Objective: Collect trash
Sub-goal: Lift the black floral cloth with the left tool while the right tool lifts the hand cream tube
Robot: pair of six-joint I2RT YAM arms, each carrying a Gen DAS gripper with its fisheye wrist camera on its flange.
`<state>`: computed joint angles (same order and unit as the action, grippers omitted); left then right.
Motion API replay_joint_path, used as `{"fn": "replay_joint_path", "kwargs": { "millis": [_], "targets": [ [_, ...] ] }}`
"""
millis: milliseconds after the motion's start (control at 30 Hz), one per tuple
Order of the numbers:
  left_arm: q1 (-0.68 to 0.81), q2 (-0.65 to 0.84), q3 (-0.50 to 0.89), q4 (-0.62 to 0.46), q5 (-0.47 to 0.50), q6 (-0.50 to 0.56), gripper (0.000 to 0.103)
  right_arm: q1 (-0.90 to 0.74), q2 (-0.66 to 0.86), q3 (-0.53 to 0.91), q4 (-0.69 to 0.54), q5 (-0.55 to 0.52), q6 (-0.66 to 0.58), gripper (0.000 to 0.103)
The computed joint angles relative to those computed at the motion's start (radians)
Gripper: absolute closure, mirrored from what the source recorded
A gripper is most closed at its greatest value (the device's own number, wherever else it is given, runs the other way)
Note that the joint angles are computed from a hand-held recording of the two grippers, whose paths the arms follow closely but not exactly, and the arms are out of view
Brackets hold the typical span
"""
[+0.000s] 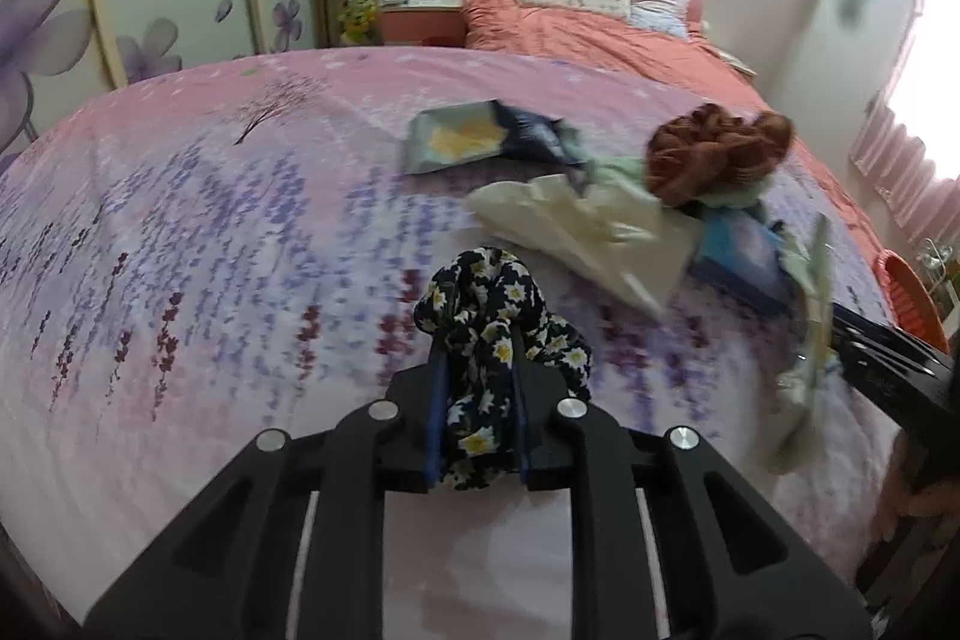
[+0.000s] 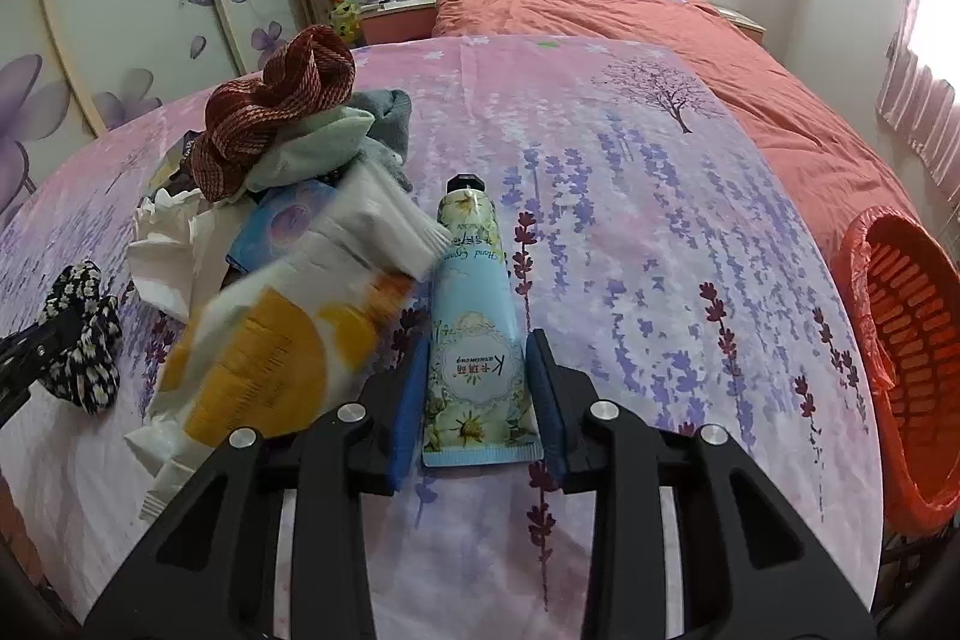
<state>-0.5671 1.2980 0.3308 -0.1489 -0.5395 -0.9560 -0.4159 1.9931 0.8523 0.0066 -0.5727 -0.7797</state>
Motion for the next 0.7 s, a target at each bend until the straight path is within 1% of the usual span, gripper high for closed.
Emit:
{"fn": "replay_joint_path", "kwargs": {
  "millis": [33, 100, 167, 200, 300, 367, 433, 600, 700],
  "targets": [
    [0.014, -0.009, -0.009, 0.007, 0.011, 0.008, 0.082, -0.004, -0.005, -0.009, 0.022, 0.013, 0.008, 0.069],
    [0.036, -0.003, -0.016, 0.027, 0.031, 0.023, 0.078, -0.019, -0.010, -0.022, 0.071, 0.047, 0.027, 0.069],
    [0.032, 0.013, -0.015, 0.037, 0.028, 0.021, 0.075, -0.035, -0.013, -0.035, 0.131, 0.101, 0.052, 0.069],
    [0.030, 0.020, -0.012, 0.039, 0.026, 0.023, 0.071, -0.047, -0.008, -0.022, 0.123, 0.107, 0.052, 0.069],
    [0.044, 0.050, 0.006, 0.057, 0.036, 0.044, 0.066, -0.062, 0.013, 0.032, 0.045, 0.085, 0.047, 0.068],
    [0.048, 0.068, 0.018, 0.061, 0.040, 0.049, 0.064, -0.060, 0.028, 0.067, 0.001, 0.064, 0.063, 0.068],
    [0.055, 0.090, 0.031, 0.063, 0.038, 0.057, 0.063, -0.047, 0.039, 0.091, -0.017, 0.058, 0.089, 0.068],
    [0.075, 0.139, 0.056, 0.064, 0.039, 0.072, 0.063, -0.009, 0.070, 0.128, -0.005, 0.076, 0.130, 0.068],
    [0.090, 0.156, 0.059, 0.076, 0.046, 0.082, 0.063, 0.012, 0.080, 0.124, 0.044, 0.093, 0.149, 0.069]
  ]
}}
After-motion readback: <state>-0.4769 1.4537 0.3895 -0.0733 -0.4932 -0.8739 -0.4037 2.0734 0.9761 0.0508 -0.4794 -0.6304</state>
